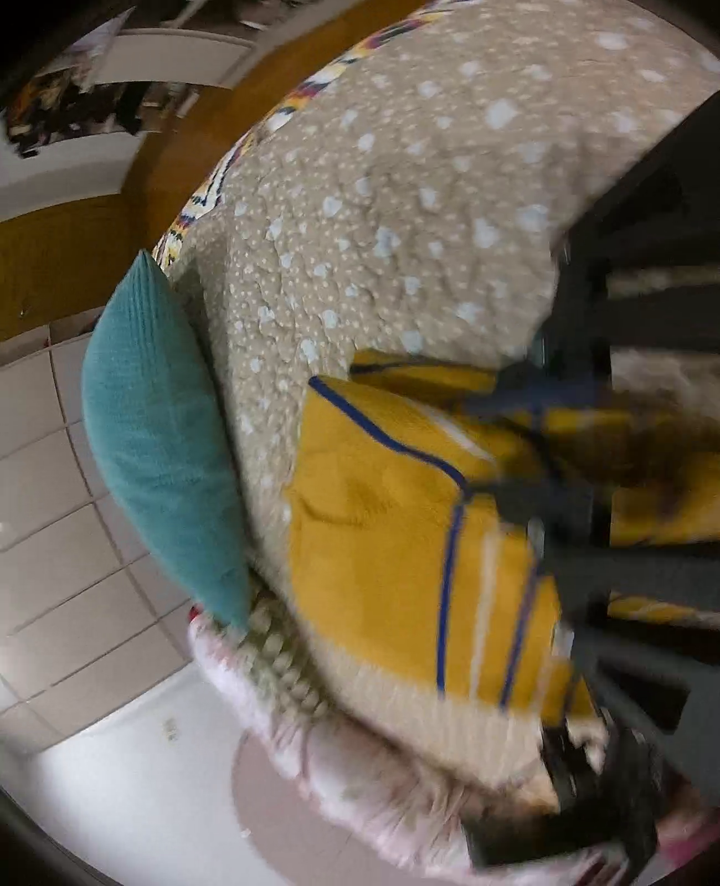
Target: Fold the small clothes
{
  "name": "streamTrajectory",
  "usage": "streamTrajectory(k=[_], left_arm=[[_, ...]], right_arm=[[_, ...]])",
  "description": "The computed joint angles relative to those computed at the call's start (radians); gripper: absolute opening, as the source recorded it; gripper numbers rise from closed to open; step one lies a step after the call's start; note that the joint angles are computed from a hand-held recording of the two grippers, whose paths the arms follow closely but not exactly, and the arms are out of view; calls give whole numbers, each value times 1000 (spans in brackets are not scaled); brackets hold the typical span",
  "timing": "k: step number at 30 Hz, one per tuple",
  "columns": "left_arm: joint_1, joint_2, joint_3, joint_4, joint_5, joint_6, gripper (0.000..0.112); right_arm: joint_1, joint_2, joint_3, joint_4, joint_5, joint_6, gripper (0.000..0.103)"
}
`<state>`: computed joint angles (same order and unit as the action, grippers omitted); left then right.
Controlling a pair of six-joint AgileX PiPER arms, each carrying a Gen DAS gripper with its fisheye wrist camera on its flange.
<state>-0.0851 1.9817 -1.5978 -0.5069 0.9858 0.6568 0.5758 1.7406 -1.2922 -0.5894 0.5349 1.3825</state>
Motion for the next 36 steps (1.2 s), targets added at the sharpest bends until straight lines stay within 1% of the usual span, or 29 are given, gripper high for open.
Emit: streamTrajectory(k=[1, 2, 3, 4, 5, 6, 7, 8, 9, 10, 11, 13, 15, 16, 17, 19, 21, 24, 25, 26, 27, 29, 32, 33, 34, 36], left_arm=[[2, -1, 5, -2, -4, 3, 90], [3, -5, 14, -3, -12, 7, 90], [3, -10, 24, -5, -19, 10, 90], [3, -15, 30, -5, -23, 9, 90], [7, -21, 36, -7, -22, 11, 90], [9, -25, 37, -4, -15, 8, 90], [10, -34, 40, 6, -15, 1, 90], [8, -43, 43, 14, -23, -7, 90], [10, -51, 46, 17, -29, -8, 90], [10, -58, 44, 21, -35, -8, 90], [6, -63, 40, 27, -43, -6, 90], [-1, -59, 19, 39, -37, -12, 90], [-2, -48, -3, 33, -27, -10, 90], [0, -39, -17, 26, -18, -9, 90], [4, -29, -32, 18, -5, -7, 90], [13, -3, -68, -6, 20, 0, 90], [14, 27, -108, -19, 43, -4, 91], [14, 75, -163, -41, 76, -3, 94], [13, 91, -182, -45, 84, -4, 96], [13, 109, -203, -50, 95, -4, 98], [13, 126, -222, -55, 104, -8, 98], [16, 163, -264, -78, 133, -19, 100], [18, 201, -301, -106, 154, -26, 103], [18, 203, -298, -115, 151, -17, 103], [15, 205, -295, -122, 144, -7, 103], [11, 204, -282, -133, 129, 16, 103]], right_arm=[[19, -30, 29, -11, -19, 19, 78], [45, -47, 47, -12, -24, 16, 78], [66, -44, 41, 12, -8, -20, 76], [85, -39, 39, 32, 12, -56, 57], [111, -15, 8, 46, 71, -93, 26], [126, 8, 7, 29, 110, -90, 27], [130, 5, 34, 13, 110, -59, 27], [122, -11, 74, 10, 69, -28, 29], [110, -39, 125, -12, 8, 22, 33], [104, -59, 148, -29, -21, 53, 45], [99, -76, 163, -57, -40, 90, 61], [95, -107, 190, -173, -78, 214, 77], [82, -117, 199, -226, -108, 275, 82], [69, -113, 197, -228, -122, 282, 85], [66, -97, 173, -209, -117, 270, 88], [34, -63, 142, -135, -144, 195, 89], [-14, -12, 93, -8, -179, 38, 90], [-55, 46, 46, 118, -204, -130, 91], [-65, 64, 36, 145, -212, -162, 91], [-78, 80, 35, 176, -239, -192, 91], [-98, 91, 46, 246, -287, -259, 92], [-117, 106, 50, 359, -339, -365, 95], [-130, 131, 28, 520, -366, -554, 96], [-132, 138, 21, 548, -370, -586, 96], [-132, 146, 14, 537, -373, -577, 96], [-121, 160, -8, 456, -362, -509, 88]])
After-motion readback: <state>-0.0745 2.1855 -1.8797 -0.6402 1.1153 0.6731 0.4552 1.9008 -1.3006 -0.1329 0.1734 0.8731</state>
